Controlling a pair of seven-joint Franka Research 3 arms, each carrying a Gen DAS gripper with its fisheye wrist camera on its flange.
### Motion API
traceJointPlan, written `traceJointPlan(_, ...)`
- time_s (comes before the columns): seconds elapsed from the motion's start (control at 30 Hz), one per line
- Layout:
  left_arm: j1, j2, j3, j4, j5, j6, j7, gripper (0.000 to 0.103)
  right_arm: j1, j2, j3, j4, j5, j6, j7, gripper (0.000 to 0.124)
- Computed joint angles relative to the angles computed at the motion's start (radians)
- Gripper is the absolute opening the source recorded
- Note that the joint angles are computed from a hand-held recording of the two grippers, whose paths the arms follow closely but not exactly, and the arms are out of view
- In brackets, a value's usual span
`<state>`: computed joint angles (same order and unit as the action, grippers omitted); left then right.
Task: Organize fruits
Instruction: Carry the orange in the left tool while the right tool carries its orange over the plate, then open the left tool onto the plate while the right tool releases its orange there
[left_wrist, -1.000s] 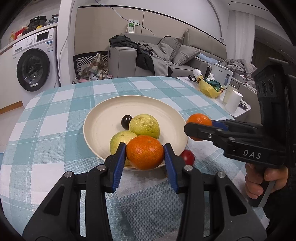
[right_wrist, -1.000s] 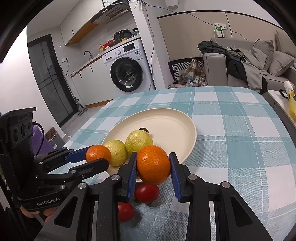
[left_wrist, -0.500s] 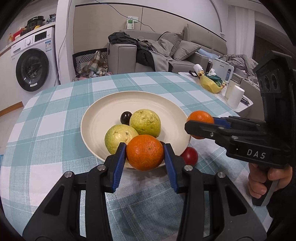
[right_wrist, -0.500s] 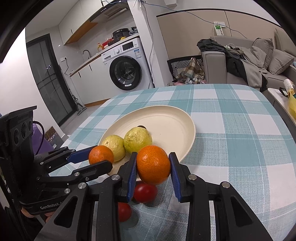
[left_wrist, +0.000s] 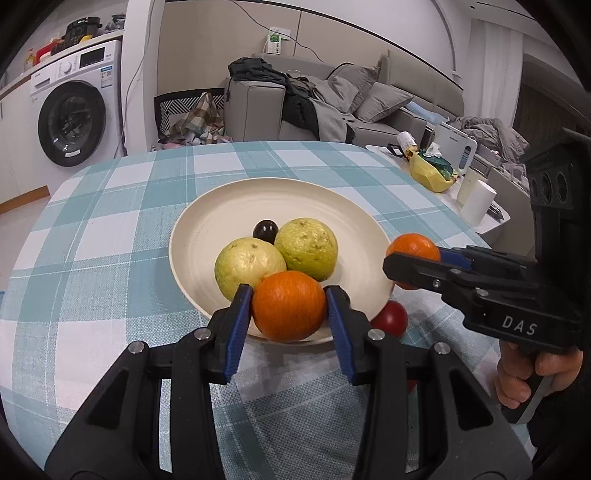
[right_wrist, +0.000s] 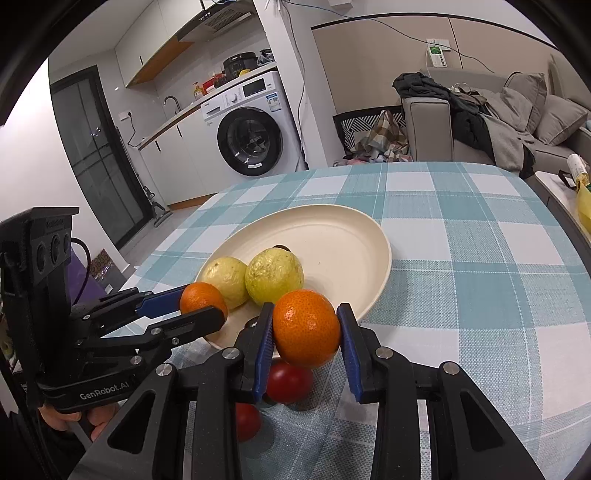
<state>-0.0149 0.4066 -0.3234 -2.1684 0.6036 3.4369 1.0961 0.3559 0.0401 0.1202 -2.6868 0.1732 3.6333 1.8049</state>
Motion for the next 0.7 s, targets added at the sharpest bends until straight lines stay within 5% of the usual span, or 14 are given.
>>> traceJointPlan(0.7,-0.096,-0.008,0.081,0.004,-0.113,-0.026,0.048,0.038,-0.017,0.034,0.007,0.052,-0.024,-0.059,0.020,0.035)
